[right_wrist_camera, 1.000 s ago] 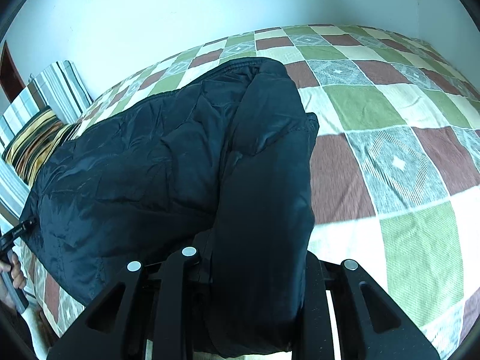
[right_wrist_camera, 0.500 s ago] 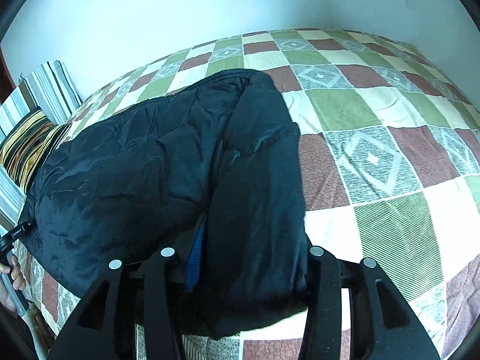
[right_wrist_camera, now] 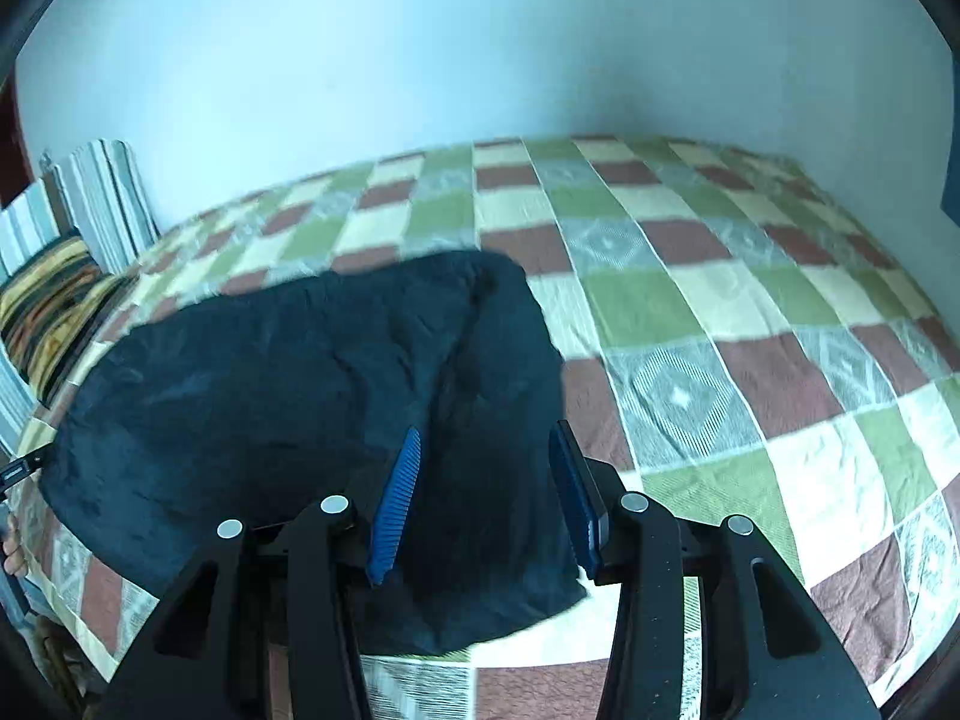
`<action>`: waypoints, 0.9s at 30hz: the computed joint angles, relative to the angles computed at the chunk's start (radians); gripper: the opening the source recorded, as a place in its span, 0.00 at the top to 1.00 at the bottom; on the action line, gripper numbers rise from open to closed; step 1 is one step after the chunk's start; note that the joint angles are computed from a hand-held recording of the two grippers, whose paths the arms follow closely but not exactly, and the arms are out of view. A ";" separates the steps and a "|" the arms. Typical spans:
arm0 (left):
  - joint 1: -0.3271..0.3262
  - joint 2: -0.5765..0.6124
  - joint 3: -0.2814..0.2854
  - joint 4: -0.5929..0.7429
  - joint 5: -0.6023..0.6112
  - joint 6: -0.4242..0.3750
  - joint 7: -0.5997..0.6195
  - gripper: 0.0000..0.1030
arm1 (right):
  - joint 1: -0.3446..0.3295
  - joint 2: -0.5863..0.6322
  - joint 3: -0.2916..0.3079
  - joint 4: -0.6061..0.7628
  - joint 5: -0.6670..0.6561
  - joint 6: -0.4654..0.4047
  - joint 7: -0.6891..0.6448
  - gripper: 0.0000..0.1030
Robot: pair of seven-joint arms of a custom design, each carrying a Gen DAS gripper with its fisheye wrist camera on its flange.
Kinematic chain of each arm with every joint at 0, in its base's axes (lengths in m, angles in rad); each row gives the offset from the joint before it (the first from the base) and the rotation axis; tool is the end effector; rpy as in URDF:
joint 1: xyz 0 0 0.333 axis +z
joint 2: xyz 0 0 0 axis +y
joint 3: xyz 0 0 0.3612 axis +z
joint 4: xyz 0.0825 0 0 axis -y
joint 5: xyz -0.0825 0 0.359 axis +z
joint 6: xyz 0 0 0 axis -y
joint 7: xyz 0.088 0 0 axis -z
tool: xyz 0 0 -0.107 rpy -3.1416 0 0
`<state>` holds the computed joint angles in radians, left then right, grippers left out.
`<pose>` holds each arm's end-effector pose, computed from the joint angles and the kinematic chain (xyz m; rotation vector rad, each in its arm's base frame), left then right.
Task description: Fold large clothes
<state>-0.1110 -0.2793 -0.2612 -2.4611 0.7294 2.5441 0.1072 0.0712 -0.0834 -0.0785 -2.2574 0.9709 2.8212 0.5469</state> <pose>0.4053 -0.1746 0.4881 -2.2336 1.2606 -0.5136 0.5167 -0.0459 0.5135 -1.8246 1.5274 -0.5041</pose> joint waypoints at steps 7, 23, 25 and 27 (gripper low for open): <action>-0.005 0.097 0.105 0.047 -0.192 0.187 0.307 0.28 | 0.055 -0.011 0.031 0.013 0.053 -0.021 -0.074 0.56; 0.029 0.280 0.116 0.145 -0.457 0.164 0.643 0.18 | 0.111 -0.012 0.055 -0.014 0.030 -0.014 -0.071 0.56; 0.028 0.288 0.114 0.153 -0.452 0.156 0.644 0.18 | 0.114 -0.012 0.056 -0.016 0.033 -0.013 -0.073 0.56; 0.030 0.293 0.115 0.156 -0.478 0.159 0.665 0.18 | 0.116 -0.013 0.057 -0.018 0.034 -0.013 -0.074 0.56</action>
<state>-0.0806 0.0139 -0.1463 -2.3048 0.2515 2.7034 0.7722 0.1876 -0.0968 -0.0217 -2.2753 1.0046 2.8080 0.4732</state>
